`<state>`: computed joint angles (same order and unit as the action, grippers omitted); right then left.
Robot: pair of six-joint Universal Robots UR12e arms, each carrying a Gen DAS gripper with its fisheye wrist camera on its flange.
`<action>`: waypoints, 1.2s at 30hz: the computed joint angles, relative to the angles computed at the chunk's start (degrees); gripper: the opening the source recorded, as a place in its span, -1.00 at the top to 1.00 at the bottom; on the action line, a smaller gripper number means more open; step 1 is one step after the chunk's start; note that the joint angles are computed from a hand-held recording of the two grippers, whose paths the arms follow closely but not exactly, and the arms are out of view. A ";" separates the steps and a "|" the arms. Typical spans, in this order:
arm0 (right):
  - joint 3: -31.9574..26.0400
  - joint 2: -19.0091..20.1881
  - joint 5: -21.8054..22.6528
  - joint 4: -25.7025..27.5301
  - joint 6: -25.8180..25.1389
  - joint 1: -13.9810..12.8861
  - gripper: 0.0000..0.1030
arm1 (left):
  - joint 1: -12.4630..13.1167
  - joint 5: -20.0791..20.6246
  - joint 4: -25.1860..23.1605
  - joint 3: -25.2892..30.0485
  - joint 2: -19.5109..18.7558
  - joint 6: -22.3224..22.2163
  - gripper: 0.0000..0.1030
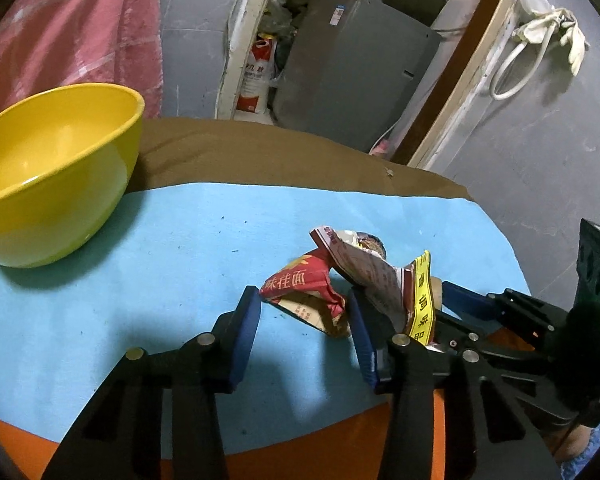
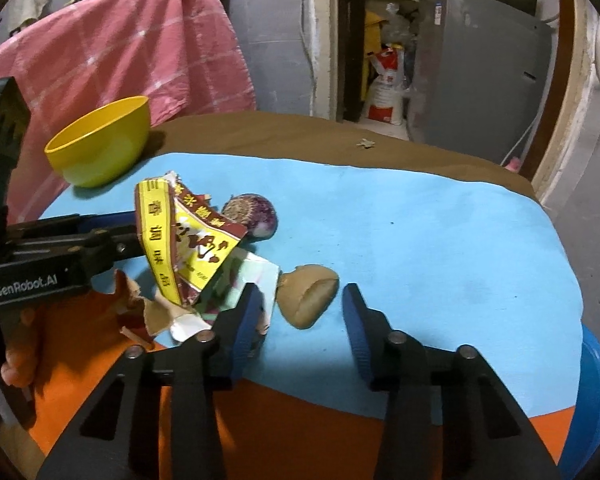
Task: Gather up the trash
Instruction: 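Grasp the red snack bag with the left gripper while the right grasps the potato piece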
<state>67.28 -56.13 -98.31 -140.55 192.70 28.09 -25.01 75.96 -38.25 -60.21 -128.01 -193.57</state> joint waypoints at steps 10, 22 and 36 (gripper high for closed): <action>0.43 0.04 -0.02 -1.83 0.60 -0.05 0.59 | -0.23 0.27 2.35 -1.03 0.25 -0.92 0.29; 1.93 -0.59 -1.08 -5.21 1.84 -0.05 0.74 | -0.23 1.38 4.26 -2.08 0.60 -3.66 0.29; 3.91 -1.19 -3.45 -10.61 4.79 0.07 0.74 | 0.00 2.36 7.19 -4.06 1.45 -6.93 0.29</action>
<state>71.19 -57.32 -101.76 -151.16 197.50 28.16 -25.01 78.32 -31.06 -64.27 -126.56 -200.49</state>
